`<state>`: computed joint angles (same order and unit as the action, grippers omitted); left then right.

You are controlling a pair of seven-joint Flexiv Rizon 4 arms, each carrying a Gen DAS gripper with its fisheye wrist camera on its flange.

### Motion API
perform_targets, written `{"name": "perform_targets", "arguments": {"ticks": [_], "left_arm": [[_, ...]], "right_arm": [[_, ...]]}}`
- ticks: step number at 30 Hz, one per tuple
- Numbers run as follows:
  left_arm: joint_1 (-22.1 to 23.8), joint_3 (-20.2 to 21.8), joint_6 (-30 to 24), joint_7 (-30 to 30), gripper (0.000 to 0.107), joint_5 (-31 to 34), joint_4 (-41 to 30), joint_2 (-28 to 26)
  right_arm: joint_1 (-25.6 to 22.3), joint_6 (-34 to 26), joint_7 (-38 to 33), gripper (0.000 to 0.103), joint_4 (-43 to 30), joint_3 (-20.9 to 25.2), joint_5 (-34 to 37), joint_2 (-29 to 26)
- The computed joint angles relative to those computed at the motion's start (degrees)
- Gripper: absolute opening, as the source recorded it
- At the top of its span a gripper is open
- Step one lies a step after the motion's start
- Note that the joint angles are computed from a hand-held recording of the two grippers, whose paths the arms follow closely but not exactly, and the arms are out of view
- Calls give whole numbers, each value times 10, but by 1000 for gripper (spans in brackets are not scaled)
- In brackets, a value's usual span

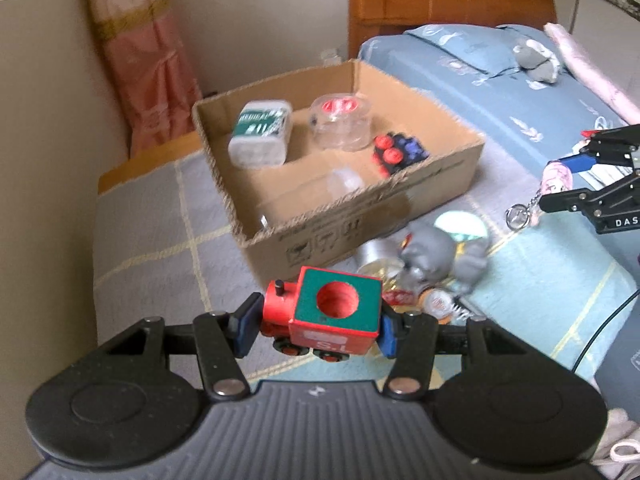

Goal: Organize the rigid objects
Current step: 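Carry the train and keychain into the box and open both grippers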

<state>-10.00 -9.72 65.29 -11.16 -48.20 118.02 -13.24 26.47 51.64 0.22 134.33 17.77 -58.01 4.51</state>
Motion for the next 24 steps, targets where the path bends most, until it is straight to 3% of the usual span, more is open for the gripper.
{"name": "perform_targets", "arguments": {"ticks": [11, 22, 23, 24], "left_arm": [[-13, -21, 15, 35, 55, -38, -61, -25], [-9, -34, 36, -86, 56, 82, -171, -116], [-7, -38, 41, -92, 56, 89, -176, -122], [-3, -44, 55, -96, 65, 90, -176, -127]], "right_arm": [[-1, -33, -45, 56, -32, 7, 1, 20], [-20, -28, -76, 56, -83, -14, -48, -1], [-22, -27, -77, 56, -87, -16, -52, -4], [-23, -28, -80, 56, -91, -17, -55, -7]]}}
